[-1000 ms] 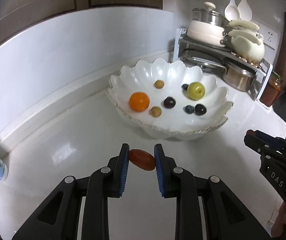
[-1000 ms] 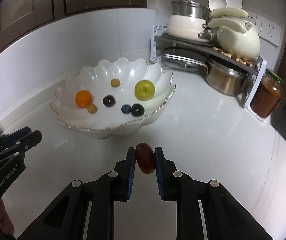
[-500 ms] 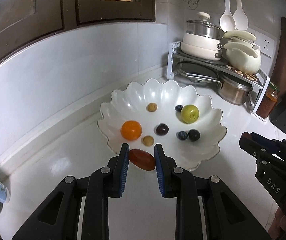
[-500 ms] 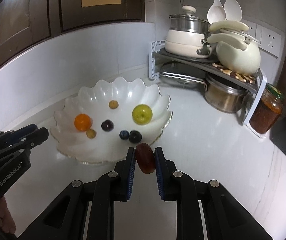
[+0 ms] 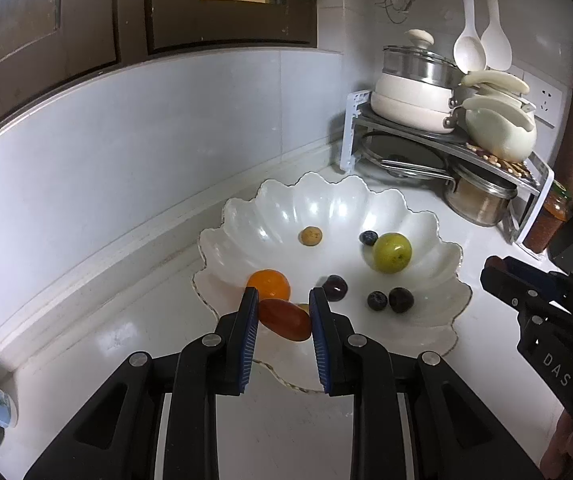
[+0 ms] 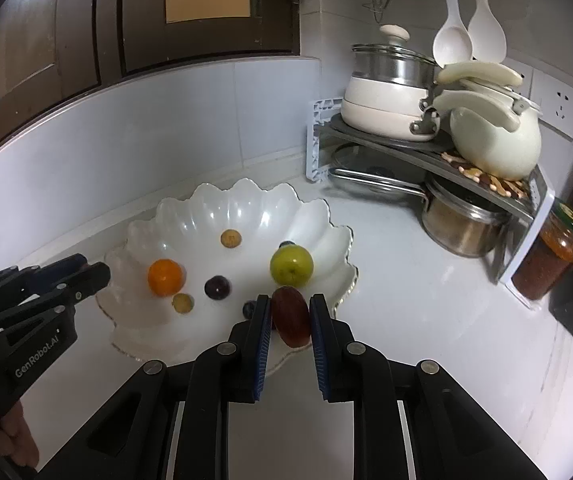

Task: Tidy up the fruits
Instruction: 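Carry the reddish dates in both tools over the white bowl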

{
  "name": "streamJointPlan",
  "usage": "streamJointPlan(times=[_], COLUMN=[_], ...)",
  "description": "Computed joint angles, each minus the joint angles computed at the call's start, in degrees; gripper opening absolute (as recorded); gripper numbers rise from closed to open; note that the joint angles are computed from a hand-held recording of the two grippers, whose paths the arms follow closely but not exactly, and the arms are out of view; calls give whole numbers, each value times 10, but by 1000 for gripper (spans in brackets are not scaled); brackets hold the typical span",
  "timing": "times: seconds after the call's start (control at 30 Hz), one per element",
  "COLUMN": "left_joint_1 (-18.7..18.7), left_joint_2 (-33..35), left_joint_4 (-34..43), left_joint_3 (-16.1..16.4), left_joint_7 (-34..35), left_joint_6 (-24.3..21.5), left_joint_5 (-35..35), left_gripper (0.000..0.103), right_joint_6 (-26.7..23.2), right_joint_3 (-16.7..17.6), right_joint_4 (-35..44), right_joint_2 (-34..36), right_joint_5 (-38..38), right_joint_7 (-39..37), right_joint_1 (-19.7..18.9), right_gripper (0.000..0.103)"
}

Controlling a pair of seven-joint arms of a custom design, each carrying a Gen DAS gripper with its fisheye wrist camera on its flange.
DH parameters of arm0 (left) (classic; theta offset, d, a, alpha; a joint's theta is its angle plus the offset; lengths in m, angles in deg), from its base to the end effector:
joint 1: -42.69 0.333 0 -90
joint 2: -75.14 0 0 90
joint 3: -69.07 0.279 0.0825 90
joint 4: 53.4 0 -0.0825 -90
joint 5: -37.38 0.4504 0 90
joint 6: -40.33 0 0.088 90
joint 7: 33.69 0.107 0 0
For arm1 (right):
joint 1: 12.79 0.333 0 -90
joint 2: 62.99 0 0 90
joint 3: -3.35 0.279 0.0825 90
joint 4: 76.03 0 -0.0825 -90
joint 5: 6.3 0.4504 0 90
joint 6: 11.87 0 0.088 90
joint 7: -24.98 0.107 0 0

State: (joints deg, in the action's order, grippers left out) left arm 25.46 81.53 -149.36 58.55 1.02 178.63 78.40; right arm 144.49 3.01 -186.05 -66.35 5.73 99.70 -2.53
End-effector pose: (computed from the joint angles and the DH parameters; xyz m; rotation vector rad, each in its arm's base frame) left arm 0.6277 -0.3202 0.5529 -1.7807 1.6144 -0.7211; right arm 0.6509 0.1058 0.5634 -1.8866 1.4117 -0.6667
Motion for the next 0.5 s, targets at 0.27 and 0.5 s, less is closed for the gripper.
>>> streamJointPlan(times=[0.27,0.5], left_joint_1=[1,-5], left_joint_2=[26,48], left_joint_4=[24,43], left_joint_3=[7,17], left_joint_7=[11,26], left_joint_6=[1,1], left_joint_5=[-21,-40], left_gripper=[26,26], right_joint_6=[-14,-38], right_joint_3=[6,14], right_joint_4=[40,68], right_joint_2=[35,61], right_joint_5=[3,-1], right_joint_7=[-11,-8], right_joint_1=[-4,-11], right_gripper=[21,21])
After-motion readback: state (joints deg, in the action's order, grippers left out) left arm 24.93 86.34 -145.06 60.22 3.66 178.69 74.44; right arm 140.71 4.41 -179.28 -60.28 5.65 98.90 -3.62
